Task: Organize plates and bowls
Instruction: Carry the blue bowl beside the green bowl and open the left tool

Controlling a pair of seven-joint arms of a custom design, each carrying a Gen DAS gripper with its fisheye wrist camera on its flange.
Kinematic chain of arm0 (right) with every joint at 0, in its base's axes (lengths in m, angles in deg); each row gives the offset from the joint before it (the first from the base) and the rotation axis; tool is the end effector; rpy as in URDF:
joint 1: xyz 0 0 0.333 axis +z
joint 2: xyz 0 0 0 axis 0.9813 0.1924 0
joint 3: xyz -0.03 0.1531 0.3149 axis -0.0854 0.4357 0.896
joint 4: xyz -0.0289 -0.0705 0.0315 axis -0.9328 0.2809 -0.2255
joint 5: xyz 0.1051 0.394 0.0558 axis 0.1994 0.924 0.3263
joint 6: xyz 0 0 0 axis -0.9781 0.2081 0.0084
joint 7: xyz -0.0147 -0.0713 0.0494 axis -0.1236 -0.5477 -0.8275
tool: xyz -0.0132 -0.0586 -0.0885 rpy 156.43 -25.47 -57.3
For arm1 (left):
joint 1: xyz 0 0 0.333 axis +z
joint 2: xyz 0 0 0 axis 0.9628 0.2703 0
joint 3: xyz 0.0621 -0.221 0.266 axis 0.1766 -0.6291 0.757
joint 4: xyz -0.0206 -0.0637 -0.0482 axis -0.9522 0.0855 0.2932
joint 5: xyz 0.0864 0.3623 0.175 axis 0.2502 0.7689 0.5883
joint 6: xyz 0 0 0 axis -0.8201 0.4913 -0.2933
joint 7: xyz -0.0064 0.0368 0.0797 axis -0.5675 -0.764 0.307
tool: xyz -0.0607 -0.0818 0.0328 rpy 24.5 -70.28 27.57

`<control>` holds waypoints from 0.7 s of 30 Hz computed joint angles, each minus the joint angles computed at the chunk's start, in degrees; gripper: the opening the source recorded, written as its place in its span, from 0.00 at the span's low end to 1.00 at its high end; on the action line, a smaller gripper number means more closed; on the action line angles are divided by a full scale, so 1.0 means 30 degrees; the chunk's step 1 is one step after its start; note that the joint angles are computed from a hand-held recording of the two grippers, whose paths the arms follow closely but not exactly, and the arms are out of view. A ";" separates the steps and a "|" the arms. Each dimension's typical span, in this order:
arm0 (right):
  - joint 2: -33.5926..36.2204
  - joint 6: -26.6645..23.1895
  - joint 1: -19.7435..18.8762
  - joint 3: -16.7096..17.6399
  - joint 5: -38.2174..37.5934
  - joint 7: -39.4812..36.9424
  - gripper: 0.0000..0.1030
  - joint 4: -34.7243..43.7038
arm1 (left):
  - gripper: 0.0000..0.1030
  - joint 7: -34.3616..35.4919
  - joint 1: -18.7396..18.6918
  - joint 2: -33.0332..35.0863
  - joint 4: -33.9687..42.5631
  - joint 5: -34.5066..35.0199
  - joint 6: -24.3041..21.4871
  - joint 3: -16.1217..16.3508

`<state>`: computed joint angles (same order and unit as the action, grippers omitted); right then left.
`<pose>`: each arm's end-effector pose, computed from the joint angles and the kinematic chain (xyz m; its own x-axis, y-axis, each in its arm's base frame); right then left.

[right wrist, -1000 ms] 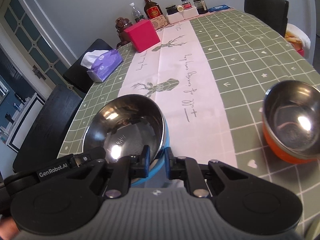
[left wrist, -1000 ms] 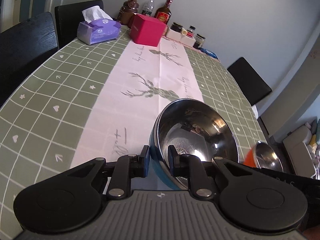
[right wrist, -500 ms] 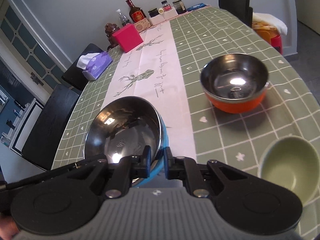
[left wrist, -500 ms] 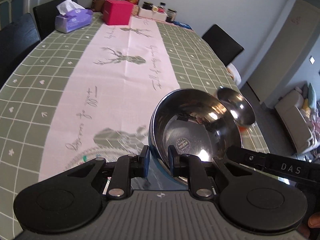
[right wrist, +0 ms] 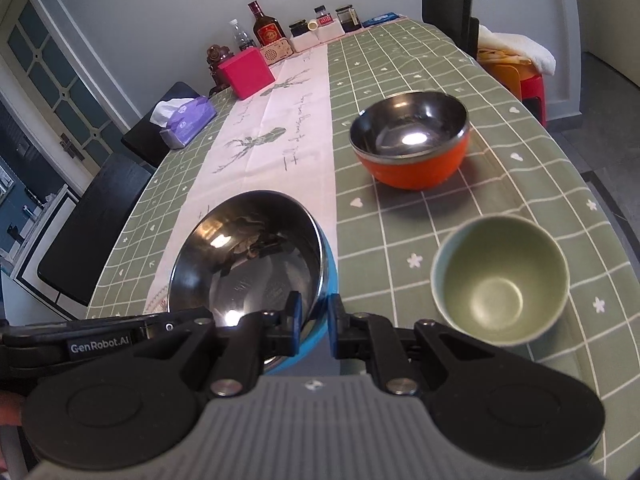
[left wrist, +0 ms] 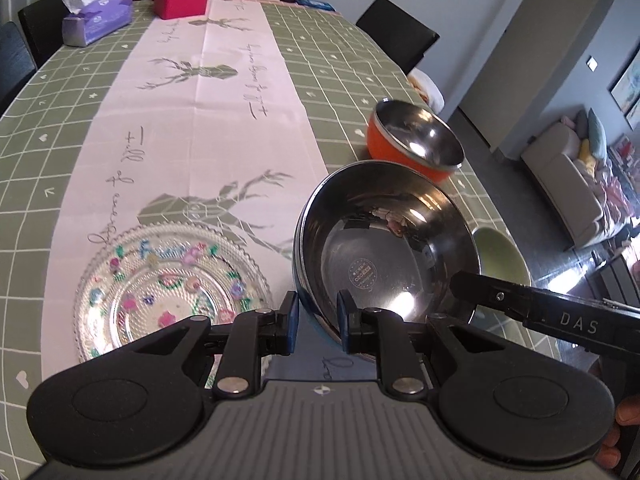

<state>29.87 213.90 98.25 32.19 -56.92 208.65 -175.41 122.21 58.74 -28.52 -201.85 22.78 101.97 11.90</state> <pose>0.5249 0.2610 0.4443 -0.1200 -0.9012 -0.4164 -0.7177 0.3686 -0.5908 0.5867 -0.3140 0.4612 -0.3839 -0.8806 0.2778 -0.8228 0.1897 -0.5358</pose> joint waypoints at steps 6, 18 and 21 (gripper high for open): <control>-0.0296 -0.0157 -0.0151 0.0180 0.0342 -0.0559 0.11 -0.0392 | 0.22 0.0529 0.0121 0.0087 0.0184 -0.0362 -0.0987 -0.0124; -0.0265 -0.0934 -0.0239 0.0543 0.2549 -0.2514 0.11 -0.0486 | 0.24 0.1728 0.0711 0.0815 0.1374 -0.2458 -0.3414 -0.0342; -0.0225 -0.1329 -0.0176 0.0503 0.2445 -0.2413 0.11 -0.0363 | 0.24 0.2119 0.0873 0.1037 0.1605 -0.3239 -0.3639 -0.0465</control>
